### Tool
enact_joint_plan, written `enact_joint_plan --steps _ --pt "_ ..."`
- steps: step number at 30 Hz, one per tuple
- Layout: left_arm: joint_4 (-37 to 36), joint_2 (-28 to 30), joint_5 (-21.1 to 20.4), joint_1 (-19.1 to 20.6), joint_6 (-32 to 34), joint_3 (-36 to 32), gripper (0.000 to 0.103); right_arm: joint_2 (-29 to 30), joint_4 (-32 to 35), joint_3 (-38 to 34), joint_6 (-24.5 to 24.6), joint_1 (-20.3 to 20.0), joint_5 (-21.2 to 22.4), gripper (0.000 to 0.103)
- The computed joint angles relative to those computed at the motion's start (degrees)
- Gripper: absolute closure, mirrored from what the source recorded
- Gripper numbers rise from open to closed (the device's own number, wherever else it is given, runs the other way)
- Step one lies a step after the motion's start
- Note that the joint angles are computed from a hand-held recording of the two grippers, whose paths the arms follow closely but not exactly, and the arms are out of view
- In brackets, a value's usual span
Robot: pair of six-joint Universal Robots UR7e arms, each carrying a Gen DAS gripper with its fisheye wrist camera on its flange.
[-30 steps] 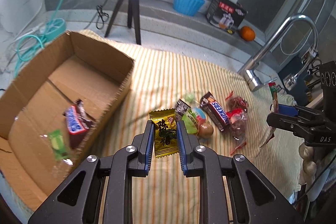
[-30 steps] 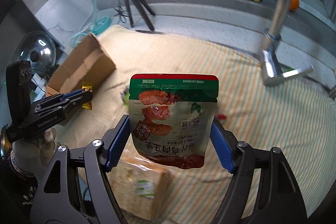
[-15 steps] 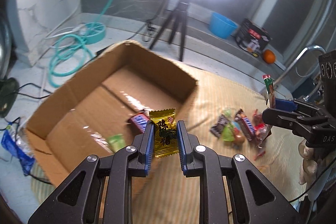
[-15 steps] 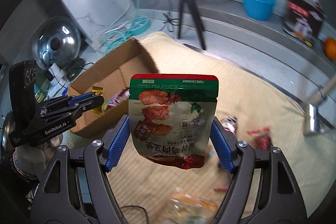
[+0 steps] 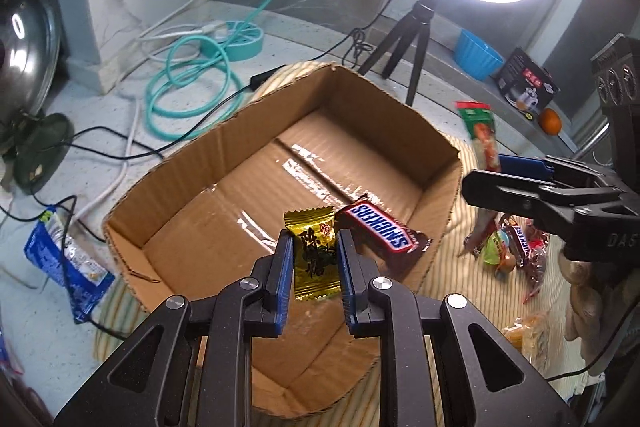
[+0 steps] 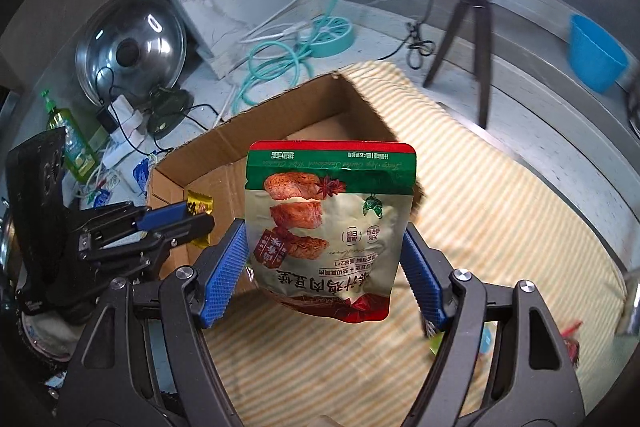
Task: Organize snacks
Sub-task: 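Carry both snacks over the box and open both grippers to release them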
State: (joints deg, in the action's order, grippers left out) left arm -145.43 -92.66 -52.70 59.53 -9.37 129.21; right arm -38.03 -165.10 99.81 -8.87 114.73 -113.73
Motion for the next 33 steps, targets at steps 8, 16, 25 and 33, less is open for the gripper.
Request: enact_joint_plan --steps 8,16,25,33 --pt "0.7 -1.1 0.1 0.9 -0.2 -0.1 0.083 3.5 2.2 -4.0 -0.8 0.5 -0.4 0.025" --pt "-0.5 -2.0 0.8 0.4 -0.8 0.4 0.038 4.0 1.2 -4.4 -1.3 1.0 -0.9 0.007" --pt "-0.4 -2.2 1.0 -0.6 -1.3 0.4 0.038 2.1 0.0 -2.4 -1.0 1.2 -1.3 0.007" --pt "-1.0 -1.3 -0.9 -2.3 -2.0 0.7 0.038 -2.1 -3.1 2.5 0.3 0.6 -2.9 0.007"
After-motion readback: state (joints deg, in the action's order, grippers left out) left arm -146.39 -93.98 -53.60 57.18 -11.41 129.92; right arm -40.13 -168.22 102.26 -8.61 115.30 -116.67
